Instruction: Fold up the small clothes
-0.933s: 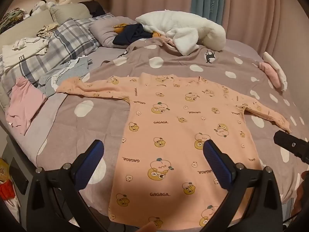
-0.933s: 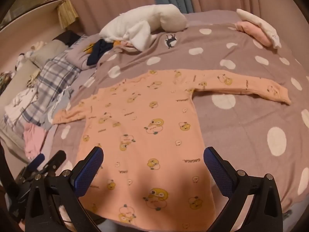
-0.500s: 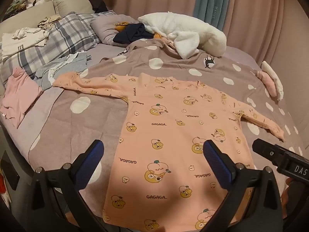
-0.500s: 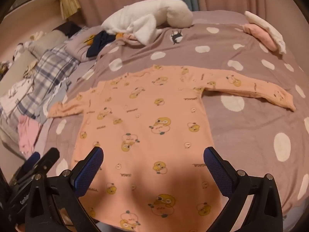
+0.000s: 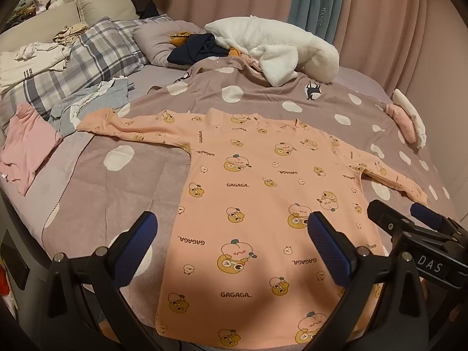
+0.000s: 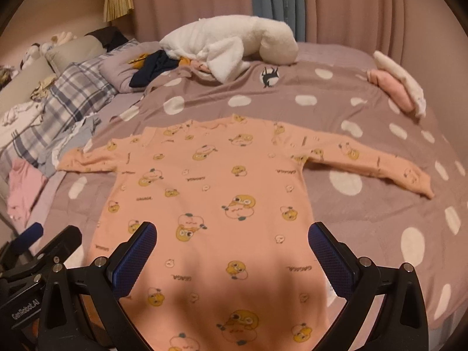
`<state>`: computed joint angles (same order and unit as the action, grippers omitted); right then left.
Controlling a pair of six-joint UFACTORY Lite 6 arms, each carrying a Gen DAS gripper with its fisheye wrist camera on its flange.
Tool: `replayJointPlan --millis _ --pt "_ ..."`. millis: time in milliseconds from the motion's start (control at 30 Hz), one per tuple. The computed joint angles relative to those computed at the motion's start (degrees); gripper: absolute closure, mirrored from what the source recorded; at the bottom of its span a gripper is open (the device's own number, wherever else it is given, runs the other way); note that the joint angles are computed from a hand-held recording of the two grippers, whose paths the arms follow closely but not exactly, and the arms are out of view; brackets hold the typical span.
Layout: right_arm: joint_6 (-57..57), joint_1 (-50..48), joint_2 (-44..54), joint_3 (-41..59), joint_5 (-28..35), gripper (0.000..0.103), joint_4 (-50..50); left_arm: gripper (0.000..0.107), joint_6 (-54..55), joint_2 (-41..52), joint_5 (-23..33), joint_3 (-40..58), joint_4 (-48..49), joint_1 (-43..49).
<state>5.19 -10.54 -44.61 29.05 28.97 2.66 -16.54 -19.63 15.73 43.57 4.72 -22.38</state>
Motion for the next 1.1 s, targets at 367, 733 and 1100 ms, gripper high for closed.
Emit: replayJointPlan --millis 367,733,1100 --pt "10.19 4.10 1.09 -0.84 -2.94 0.000 -9.23 0.004 -5.68 0.98 0.75 0.35 5.36 0.13" --pt "20.37 8.33 1.51 -1.27 -5.27 0.000 -16.94 0.004 -7.33 2.61 1.32 0.35 8.33 1.89" --pt "31.01 13.54 2.48 -1.70 -5.43 0.000 -25.43 0.004 -13.71 2.34 1.89 -0.14 15.34 2.41"
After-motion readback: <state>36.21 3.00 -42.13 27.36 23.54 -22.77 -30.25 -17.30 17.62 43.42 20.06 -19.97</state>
